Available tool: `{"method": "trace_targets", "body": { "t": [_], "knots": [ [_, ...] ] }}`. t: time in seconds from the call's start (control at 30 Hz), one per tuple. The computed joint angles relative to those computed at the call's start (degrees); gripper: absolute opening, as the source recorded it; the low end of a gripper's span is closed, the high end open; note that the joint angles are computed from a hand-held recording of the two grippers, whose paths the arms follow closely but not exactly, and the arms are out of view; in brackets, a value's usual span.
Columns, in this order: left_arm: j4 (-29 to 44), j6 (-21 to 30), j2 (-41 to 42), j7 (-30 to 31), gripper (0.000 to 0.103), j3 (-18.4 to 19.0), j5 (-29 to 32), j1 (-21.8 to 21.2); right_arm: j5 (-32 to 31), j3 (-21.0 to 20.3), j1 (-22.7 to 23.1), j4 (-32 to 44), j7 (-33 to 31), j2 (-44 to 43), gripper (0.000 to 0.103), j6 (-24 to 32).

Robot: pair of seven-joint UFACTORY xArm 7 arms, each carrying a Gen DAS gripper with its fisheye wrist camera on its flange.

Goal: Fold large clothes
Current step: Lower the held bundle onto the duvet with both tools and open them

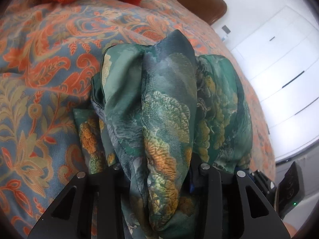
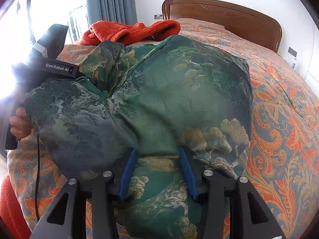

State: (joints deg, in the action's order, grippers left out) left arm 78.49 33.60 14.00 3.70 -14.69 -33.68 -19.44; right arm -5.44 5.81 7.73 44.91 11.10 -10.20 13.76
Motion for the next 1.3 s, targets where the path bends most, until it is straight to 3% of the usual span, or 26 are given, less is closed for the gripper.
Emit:
{"method": "trace_targets", "body": {
  "t": [0.13, 0.2, 0.27, 0.37, 0.57, 0.63, 0.8, 0.93, 1.0, 1.07, 1.23, 1.3],
  "knots": [
    [0.08, 1.47, -1.76, 0.34, 0.041, 0.20, 0.81, -0.05, -0.26, 0.67, 0.54, 2.37, -0.39, -1.43, 0.047, 5.62],
    [-0.36, 2.50, -2.88, 2.49, 0.043, 0.02, -1.66, 0.72, 6.01, -1.48, 2.77, 6.42, -3.48, -2.01, 0.047, 10.52],
    [-1.49, 3.26, -4.05, 4.33, 0.045, 0.18, -4.21, 1.21, 12.66, -3.64, 3.50, 11.41, -5.88, -0.43, 0.047, 12.01],
    [-3.02, 3.28, -4.99, 7.11, 0.047, 0.64, -6.87, 1.43, 17.02, -4.16, 2.31, 20.20, -5.28, 4.73, 0.047, 13.79],
    [-2.89, 2.96, -3.47, 8.96, 0.047, 1.41, -8.79, 1.21, 16.44, -3.04, -0.52, 41.95, 1.63, 24.12, 0.047, 22.84],
    [-2.03, 3.10, -1.98, 8.46, 0.047, 1.40, -7.99, 1.19, 12.96, -3.44, -0.03, 45.05, 3.77, 28.65, 0.047, 23.28],
    [-0.24, 2.54, -0.10, 5.12, 0.047, 1.33, -1.17, -0.04, 1.48, -5.92, 3.20, 39.09, 9.38, 29.64, 0.048, 15.04],
    [-0.65, 4.10, -0.91, 7.47, 0.047, 0.35, -5.12, 1.95, -0.33, -5.23, 2.67, 39.60, 9.91, 27.76, 0.048, 17.80],
    [-0.20, 5.07, -0.84, 7.87, 0.048, 0.42, -6.29, 2.36, 0.99, -3.70, 1.98, 36.23, 7.99, 22.93, 0.048, 17.01],
    [1.23, 7.09, -0.38, 7.28, 0.050, 0.72, -5.87, 2.40, 6.10, -1.00, 1.21, 27.71, 2.17, 14.25, 0.048, 12.64],
    [6.19, 11.87, 1.65, 3.48, 0.059, 1.69, -0.93, 1.60, 14.26, 1.17, 6.92, 10.00, -9.64, 0.82, 0.048, 1.95],
    [7.13, 12.73, 2.05, 0.89, 0.060, 2.31, 3.08, 0.74, 13.16, 2.60, 8.19, 6.62, -9.37, 1.25, 0.048, -0.66]
  ]
}}
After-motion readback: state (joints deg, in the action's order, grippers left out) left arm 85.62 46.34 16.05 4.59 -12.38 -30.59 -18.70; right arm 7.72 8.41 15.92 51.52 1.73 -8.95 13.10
